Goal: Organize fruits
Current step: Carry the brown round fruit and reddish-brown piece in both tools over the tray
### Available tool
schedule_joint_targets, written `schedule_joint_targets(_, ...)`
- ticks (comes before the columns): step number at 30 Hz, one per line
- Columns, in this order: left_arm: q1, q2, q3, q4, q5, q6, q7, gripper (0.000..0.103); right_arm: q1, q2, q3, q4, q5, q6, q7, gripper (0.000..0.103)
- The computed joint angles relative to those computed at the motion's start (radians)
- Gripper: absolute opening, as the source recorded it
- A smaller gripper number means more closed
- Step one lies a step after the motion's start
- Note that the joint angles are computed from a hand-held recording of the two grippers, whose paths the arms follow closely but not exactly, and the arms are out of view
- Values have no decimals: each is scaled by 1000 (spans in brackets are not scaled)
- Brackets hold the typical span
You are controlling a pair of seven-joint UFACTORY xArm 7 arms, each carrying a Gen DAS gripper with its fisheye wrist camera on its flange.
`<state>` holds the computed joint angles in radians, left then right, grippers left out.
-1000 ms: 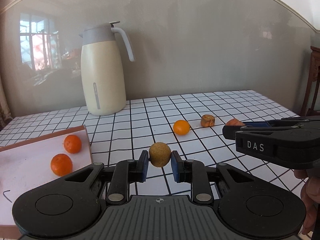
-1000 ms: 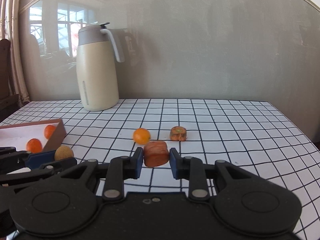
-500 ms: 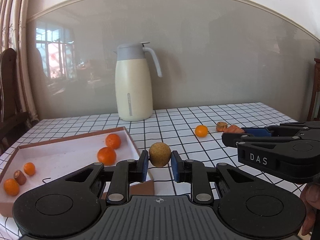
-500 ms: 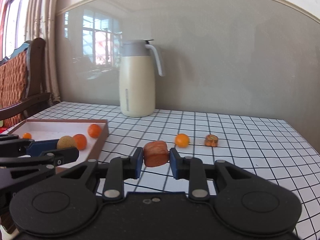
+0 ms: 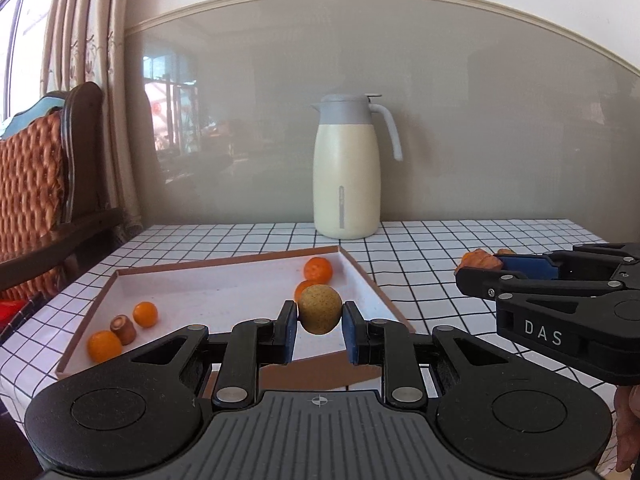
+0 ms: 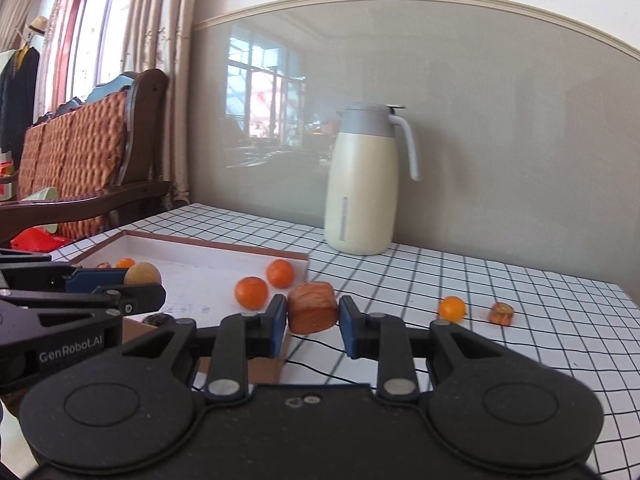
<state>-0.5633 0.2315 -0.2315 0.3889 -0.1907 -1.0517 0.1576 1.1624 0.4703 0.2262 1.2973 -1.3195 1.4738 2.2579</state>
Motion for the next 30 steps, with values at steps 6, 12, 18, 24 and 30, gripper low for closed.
schedule_joint_targets(6, 41, -6, 23, -20, 12, -28, -16, 25, 9, 46, -19, 69, -54, -39, -75, 20)
schedule_joint_targets(12, 92, -5, 46, -26, 32, -45, -25, 25, 16, 84, -50, 134, -99, -89, -130, 20)
schedule_joint_targets(18, 148, 3, 69, 6, 59, -32, -42, 25, 18, 106, -81, 181, -118, -119, -176, 20)
schedule_joint_targets(24, 181, 35, 85, 69, 67, -2, -35, 25, 1, 113, -103, 196, -123, -144, -209, 20)
schedule_joint_targets(30, 198, 75, 97, 151, 66, 46, -18, 25, -34, 110, -114, 186, -120, -182, -198, 20)
